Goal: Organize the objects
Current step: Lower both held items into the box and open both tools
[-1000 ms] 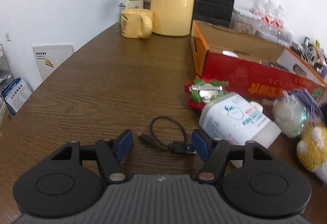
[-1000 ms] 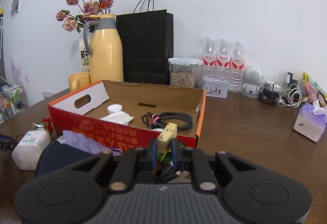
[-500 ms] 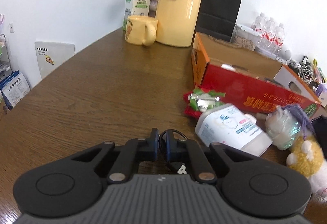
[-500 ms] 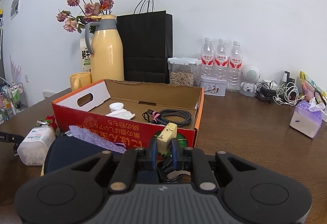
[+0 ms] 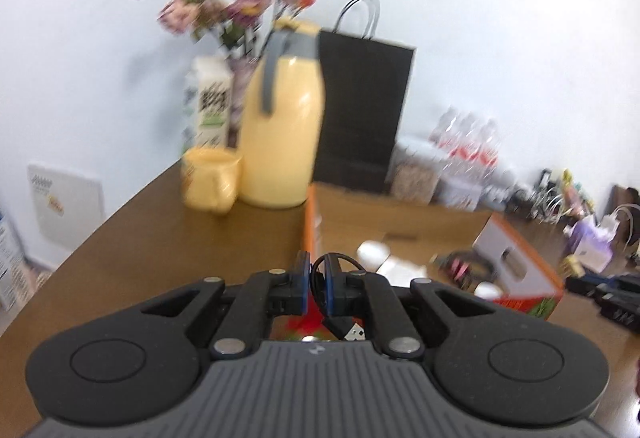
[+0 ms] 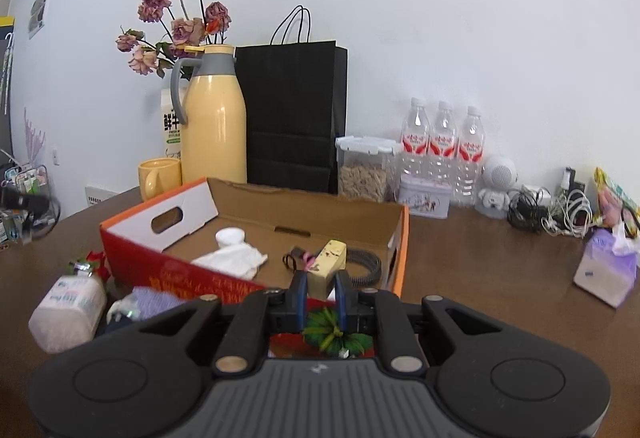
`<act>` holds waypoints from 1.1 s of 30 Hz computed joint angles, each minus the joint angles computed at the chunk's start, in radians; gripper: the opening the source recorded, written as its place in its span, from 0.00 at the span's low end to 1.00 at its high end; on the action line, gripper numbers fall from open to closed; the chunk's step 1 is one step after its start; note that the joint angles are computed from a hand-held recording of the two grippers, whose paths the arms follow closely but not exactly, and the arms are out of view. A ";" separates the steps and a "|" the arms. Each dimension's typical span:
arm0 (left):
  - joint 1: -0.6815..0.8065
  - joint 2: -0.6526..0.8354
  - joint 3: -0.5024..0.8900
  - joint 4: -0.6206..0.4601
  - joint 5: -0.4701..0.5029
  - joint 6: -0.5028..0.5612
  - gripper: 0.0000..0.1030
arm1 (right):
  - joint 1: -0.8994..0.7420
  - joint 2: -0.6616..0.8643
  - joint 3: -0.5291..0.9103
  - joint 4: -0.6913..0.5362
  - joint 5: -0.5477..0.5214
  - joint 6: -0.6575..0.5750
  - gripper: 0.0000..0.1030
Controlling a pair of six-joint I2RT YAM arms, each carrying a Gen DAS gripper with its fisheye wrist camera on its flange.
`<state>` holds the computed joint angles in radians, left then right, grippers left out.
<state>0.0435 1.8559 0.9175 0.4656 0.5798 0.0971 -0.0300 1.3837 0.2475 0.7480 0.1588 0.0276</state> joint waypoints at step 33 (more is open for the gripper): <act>-0.245 0.321 0.315 -0.011 -0.251 -0.004 0.49 | -0.101 0.457 0.305 0.078 -0.047 0.014 0.30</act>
